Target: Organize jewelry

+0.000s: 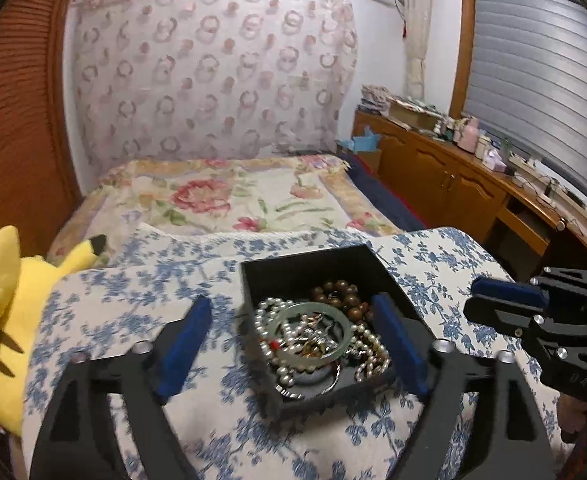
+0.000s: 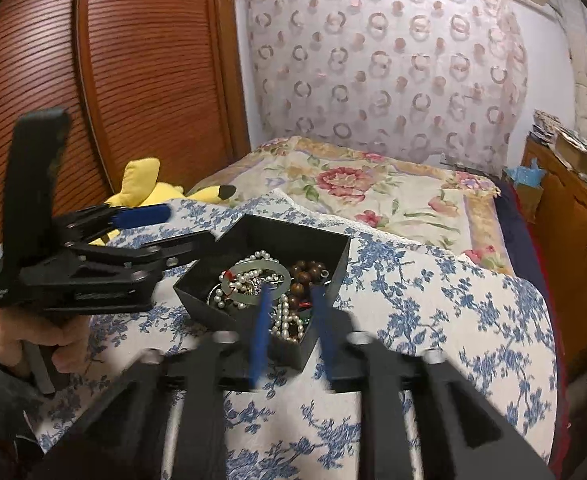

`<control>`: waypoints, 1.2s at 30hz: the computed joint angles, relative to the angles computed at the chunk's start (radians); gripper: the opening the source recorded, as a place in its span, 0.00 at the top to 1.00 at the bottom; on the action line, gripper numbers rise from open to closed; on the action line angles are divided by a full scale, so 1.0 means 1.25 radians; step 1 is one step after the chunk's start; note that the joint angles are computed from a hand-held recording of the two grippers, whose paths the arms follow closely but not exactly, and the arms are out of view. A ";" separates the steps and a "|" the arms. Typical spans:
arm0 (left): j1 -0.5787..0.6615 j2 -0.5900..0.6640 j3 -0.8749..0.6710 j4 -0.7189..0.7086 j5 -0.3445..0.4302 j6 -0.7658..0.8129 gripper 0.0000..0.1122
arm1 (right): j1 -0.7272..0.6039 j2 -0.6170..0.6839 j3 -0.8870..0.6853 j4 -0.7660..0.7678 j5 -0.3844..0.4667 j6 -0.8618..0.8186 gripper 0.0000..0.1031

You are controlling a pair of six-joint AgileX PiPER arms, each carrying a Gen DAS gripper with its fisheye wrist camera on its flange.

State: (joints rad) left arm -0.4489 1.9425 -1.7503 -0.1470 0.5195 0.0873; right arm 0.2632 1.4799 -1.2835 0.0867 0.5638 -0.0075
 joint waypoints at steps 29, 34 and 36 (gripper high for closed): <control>-0.147 -0.480 0.544 0.626 -0.103 -0.682 0.15 | 0.384 -0.407 0.334 -0.779 0.173 0.948 0.02; -0.148 -0.500 0.570 0.665 -0.090 -0.728 0.15 | 0.429 -0.421 0.347 -0.823 0.224 1.012 0.02; -0.147 -0.502 0.573 0.663 -0.088 -0.728 0.15 | 0.446 -0.418 0.345 -0.838 0.243 1.029 0.02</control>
